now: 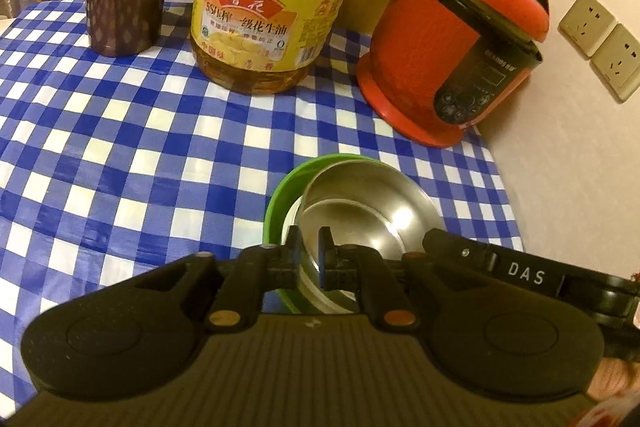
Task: Organize plates and bowls
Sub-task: 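Lower the steel bowl into the green bowl with both grippers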
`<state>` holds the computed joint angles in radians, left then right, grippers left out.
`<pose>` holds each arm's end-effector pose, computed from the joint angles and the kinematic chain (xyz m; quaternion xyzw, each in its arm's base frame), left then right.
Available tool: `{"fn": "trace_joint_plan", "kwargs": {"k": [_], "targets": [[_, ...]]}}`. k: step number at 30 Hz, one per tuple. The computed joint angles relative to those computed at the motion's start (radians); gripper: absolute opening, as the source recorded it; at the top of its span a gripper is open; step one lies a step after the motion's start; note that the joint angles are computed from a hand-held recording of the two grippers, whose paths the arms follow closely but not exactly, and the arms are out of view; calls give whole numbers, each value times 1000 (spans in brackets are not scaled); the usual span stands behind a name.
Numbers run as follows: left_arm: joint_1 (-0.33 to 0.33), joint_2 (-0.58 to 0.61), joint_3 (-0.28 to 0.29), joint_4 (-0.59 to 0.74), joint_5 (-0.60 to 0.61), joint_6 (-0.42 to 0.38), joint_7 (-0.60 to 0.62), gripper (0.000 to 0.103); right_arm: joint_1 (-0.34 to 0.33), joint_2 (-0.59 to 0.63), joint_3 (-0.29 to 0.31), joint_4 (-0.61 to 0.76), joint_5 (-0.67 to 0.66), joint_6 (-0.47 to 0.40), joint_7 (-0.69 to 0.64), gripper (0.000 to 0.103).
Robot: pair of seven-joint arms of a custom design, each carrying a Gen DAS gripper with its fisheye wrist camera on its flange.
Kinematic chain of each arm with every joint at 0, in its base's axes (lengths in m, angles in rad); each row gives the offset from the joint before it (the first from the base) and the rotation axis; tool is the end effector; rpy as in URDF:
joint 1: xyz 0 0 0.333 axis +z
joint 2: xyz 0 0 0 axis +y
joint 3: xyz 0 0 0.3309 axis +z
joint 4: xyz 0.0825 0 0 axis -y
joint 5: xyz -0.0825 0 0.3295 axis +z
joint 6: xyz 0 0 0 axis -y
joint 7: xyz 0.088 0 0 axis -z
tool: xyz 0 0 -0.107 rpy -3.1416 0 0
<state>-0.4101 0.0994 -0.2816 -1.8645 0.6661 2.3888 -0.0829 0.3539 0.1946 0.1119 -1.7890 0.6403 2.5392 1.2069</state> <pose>0.4507 -0.3574 0.5466 -0.8299 0.4517 -0.2853 0.1607 0.5506 0.2624 0.5390 -0.7741 0.5197 0.0137 0.3613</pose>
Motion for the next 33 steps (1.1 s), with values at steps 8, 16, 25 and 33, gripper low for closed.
{"fn": "trace_joint_plan", "kwargs": {"k": [8,16,25,33], "targets": [[-4,-33,-3,-22,55,-19,-64,12,-15,-19,5,-29,77,40,-48,35],[-1,-42,-8,-23,69,-35,-87,19,-18,-32,-5,-59,65,55,-34,36],[9,-44,-5,-55,68,-7,-115,22,-30,-11,-3,-45,92,42,-28,38],[17,-43,-1,-91,83,42,-156,22,-38,4,0,-47,111,28,-36,38]]}}
